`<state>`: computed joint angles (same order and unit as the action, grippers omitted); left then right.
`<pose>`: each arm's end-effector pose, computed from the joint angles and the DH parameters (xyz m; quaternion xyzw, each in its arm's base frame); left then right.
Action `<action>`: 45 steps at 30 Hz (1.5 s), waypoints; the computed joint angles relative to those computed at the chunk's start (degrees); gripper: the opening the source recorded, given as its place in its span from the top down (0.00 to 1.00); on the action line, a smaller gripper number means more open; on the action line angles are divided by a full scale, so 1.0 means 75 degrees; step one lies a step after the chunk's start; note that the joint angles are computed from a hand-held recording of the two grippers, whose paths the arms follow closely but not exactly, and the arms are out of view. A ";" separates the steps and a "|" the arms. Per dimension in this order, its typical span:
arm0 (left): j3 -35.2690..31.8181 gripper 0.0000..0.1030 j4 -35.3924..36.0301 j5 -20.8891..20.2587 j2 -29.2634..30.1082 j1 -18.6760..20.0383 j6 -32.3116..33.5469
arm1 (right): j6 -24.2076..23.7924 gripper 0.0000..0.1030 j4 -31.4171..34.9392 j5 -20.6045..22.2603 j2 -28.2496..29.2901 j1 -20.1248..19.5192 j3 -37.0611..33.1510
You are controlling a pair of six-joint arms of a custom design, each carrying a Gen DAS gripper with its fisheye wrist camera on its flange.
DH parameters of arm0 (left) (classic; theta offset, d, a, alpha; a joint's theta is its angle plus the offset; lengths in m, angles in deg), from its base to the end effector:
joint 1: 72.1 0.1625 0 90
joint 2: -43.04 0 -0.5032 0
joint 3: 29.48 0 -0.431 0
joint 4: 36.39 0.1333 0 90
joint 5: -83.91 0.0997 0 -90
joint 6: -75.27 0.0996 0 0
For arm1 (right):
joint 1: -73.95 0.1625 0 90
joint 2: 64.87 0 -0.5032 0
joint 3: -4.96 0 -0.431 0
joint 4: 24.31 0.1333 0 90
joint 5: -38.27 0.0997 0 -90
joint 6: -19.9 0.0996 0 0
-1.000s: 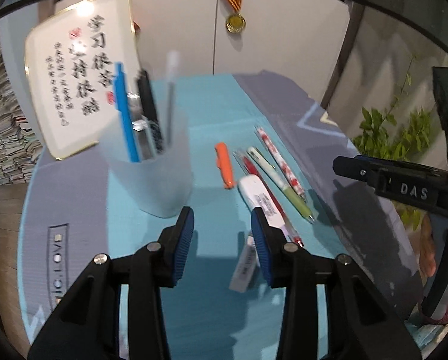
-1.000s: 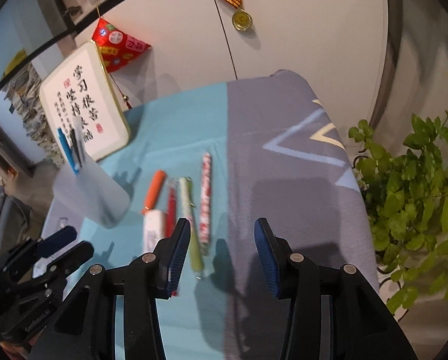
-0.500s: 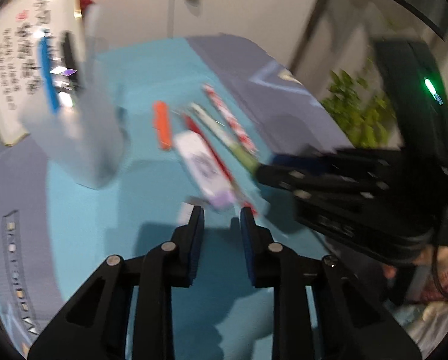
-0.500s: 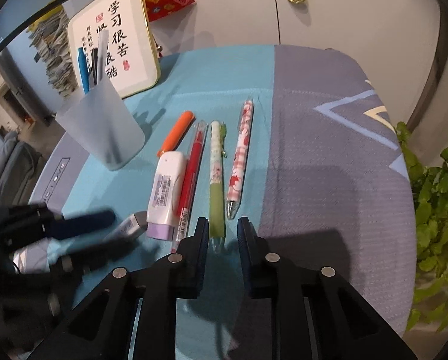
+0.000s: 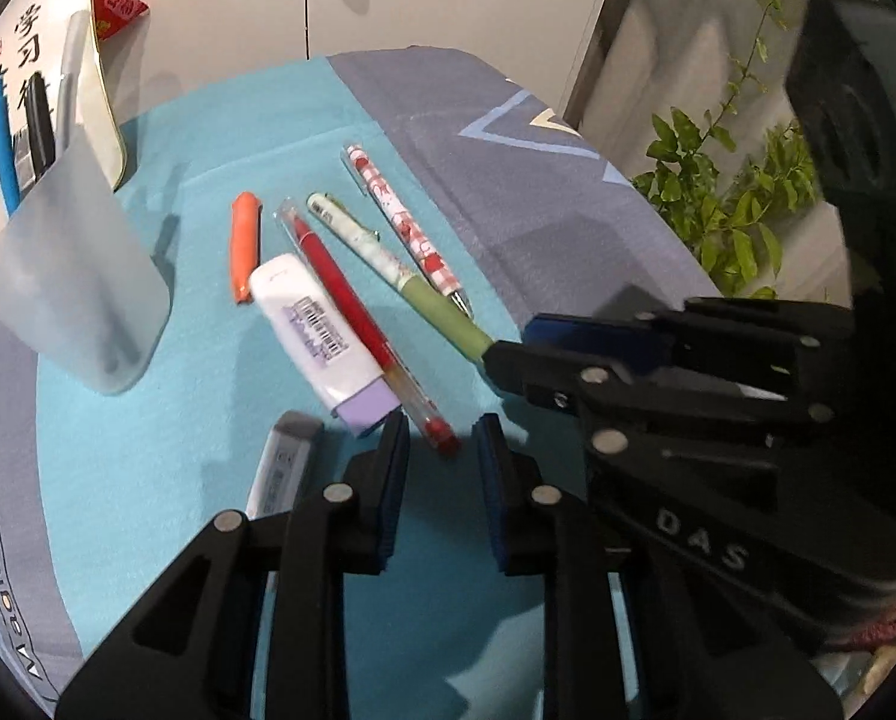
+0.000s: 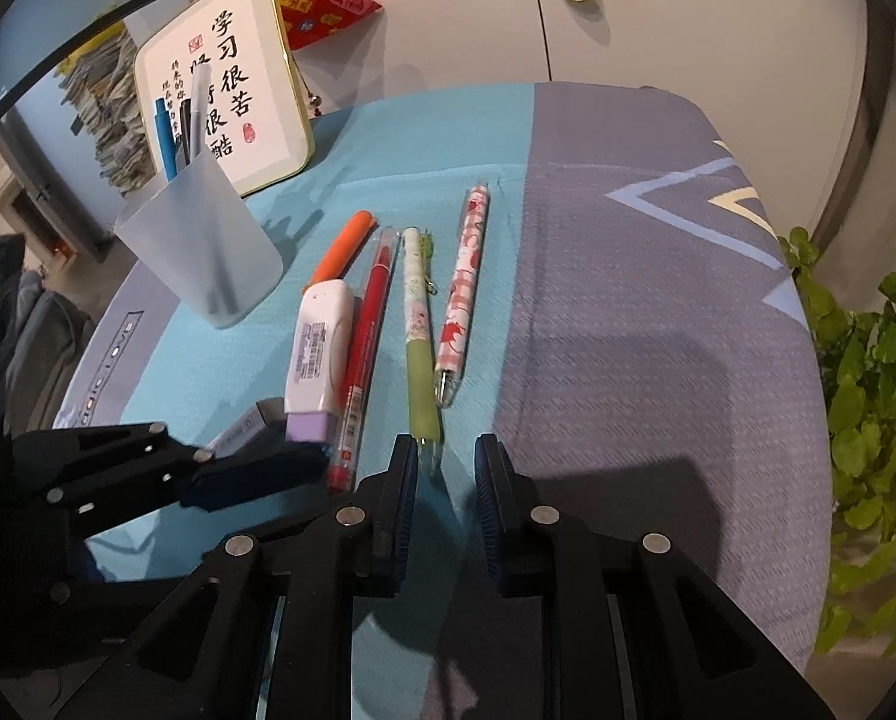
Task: Organize stationery
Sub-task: 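Grasp the red pen with the left tool while the right tool grasps the green pen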
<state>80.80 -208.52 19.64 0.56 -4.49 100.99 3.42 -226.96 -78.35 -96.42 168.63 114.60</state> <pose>-0.0854 -0.6708 0.0410 0.3689 0.8946 -0.1151 0.2244 0.1414 -0.6410 -0.0127 0.1034 -0.9260 0.2649 0.2484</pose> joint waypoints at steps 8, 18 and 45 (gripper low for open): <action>-0.0004 0.92 0.0136 0.0083 -0.0172 0.0137 -0.0072 | -0.0155 0.79 0.0063 0.0202 -0.0015 -0.0019 -0.0019; 0.0666 0.93 0.0604 -0.0195 -0.0983 0.0354 0.0190 | -0.0630 0.88 0.0195 -0.0767 0.0419 0.0311 -0.0573; 0.1668 0.88 0.0112 -0.0379 -0.2117 0.0640 0.1913 | 0.0011 0.58 -0.1187 -0.1579 -0.0280 0.0795 0.1623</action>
